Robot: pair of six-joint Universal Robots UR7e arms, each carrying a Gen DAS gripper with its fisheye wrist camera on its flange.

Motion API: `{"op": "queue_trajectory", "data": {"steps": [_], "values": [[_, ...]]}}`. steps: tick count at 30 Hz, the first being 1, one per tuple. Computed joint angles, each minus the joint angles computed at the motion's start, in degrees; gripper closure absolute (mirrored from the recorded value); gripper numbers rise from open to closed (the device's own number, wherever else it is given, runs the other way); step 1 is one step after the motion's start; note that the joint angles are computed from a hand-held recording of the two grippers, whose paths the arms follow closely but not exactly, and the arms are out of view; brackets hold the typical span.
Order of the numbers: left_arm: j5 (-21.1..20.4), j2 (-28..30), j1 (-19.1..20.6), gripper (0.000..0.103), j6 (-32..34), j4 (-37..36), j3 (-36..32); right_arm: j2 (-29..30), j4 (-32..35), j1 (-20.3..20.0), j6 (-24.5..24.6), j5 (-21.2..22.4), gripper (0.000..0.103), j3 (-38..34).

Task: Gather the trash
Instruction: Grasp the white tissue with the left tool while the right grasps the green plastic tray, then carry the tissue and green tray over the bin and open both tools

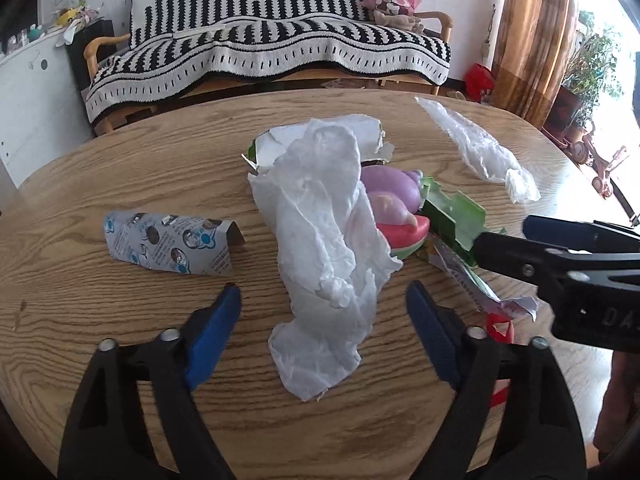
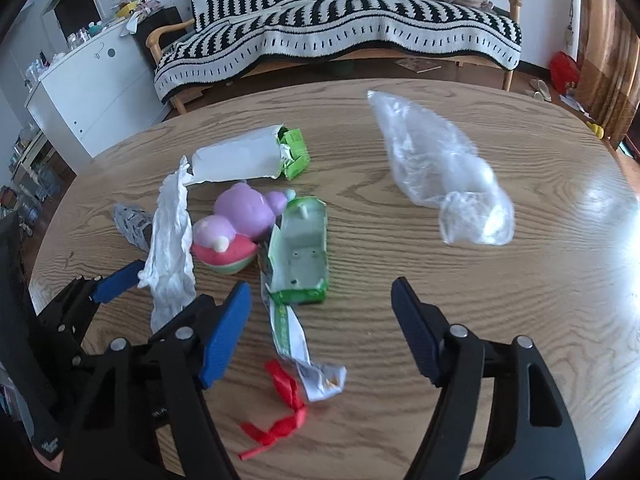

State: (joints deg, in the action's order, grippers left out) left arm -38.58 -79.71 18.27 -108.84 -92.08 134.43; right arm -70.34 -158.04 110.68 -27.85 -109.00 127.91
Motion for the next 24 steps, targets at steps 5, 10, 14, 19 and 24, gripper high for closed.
{"op": "queue_trajectory", "data": {"steps": [5, 10, 14, 19, 24], "values": [[-0.18, -0.18, 0.33, 0.055, 0.67, -0.65, -0.02, 1.98, 0.71, -0.58, -0.48, 0.57, 0.070, -0.92], [-0.86, -0.33, -1.29, 0.082, -2.36, 1.70, -0.98, -0.71, 1.37, -0.50, -1.53, 1.94, 0.070, -0.15], [-1.35, -0.56, -3.95, 0.084, -5.05, 5.63, -2.45, -5.71, 2.24, -0.84, -2.89, 2.90, 0.070, 1.24], [-2.02, 0.02, -7.05, 0.085, -8.57, 11.17, -5.22, -12.98, 4.45, -2.92, -5.12, 3.35, 0.070, 2.22], [0.70, 3.30, -8.46, 0.085, -5.36, 7.49, -7.78, -22.60, 7.45, -8.16, -8.12, 3.76, 0.070, 2.56]]}}
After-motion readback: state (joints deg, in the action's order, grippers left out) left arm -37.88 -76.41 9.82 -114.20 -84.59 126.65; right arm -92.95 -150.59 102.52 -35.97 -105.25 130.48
